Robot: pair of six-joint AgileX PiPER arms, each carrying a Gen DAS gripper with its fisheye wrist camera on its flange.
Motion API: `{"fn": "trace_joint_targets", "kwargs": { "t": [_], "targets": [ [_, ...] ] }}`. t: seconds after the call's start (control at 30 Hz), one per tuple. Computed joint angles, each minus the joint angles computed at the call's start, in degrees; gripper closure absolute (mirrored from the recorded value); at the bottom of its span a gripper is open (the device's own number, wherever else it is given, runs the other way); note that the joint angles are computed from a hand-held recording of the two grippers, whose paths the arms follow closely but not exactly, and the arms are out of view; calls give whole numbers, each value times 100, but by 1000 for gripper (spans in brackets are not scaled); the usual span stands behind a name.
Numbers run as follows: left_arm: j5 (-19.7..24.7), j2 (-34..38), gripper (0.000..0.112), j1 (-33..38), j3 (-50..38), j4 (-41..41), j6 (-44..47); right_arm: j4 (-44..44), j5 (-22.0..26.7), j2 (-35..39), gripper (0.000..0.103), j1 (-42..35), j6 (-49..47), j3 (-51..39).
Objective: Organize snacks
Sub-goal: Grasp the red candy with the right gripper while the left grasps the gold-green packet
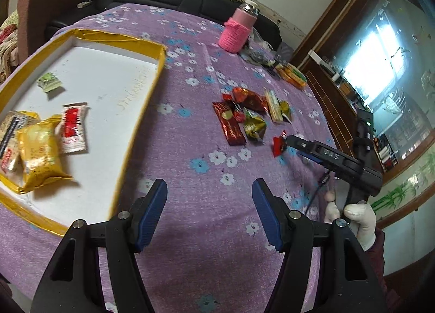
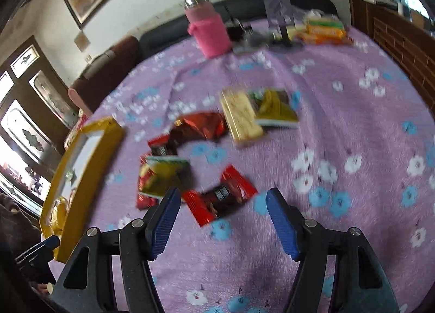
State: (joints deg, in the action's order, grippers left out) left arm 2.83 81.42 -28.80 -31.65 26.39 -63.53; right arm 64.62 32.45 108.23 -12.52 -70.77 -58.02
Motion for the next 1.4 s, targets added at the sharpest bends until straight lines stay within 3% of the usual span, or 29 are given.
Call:
{"fn": "trace_joint_targets", "kwargs": {
  "t": [0.13, 0.23, 0.3, 0.33, 0.4, 0.43, 0.57, 0.8, 0.93, 0.97, 1.03, 1.07, 1.13, 1.4],
  "targets": [
    [323, 88, 48, -308, -244, 663, -631, -203, -277, 226, 34, 308, 507, -129],
    [458, 111, 48, -387, -470, 31, 102, -156, -756, 341, 34, 655, 488, -184],
    [648, 222, 48, -472, -727, 125, 113, -89, -1196, 349, 40, 905, 394, -149],
    [737, 323, 48, -520, -876, 275, 18, 91, -1267, 338, 46, 918, 201, -111],
    [853, 602, 48, -564, -1219, 98, 300, 439, -1456, 298, 70, 923, -249, 9],
    [875, 802, 48, -541, -1440, -263, 723, 479, -1464, 303, 74, 884, -317, 18],
    [1081, 1567, 48, -525, -2271, -592, 1281, 564, -949, 369, 83, 520, -384, -82],
    [1412, 2894, 49, -377, -3797, -1715, 2881, 485, -372, 462, 83, 101, -132, -269],
    [2036, 3743, 49, -322, -4936, -2354, 3829, 492, -11, 575, 83, -168, 42, -431],
    [2148, 3879, 52, -338, -5123, -2397, 3968, 545, 72, 601, 83, -257, 68, -468],
    [2348, 4129, 85, -476, -5425, -1907, 3791, 575, 193, 656, 83, -371, 143, -553],
    [2369, 4182, 85, -532, -5459, -1723, 3697, 574, 242, 690, 83, -402, 178, -599],
    [2144, 4110, 86, -574, -5269, -1503, 3512, 541, 269, 736, 83, -425, 257, -656],
    [1368, 3418, 86, -422, -4303, -1900, 3517, 686, 260, 708, 83, -343, 22, -566]
  ]
}}
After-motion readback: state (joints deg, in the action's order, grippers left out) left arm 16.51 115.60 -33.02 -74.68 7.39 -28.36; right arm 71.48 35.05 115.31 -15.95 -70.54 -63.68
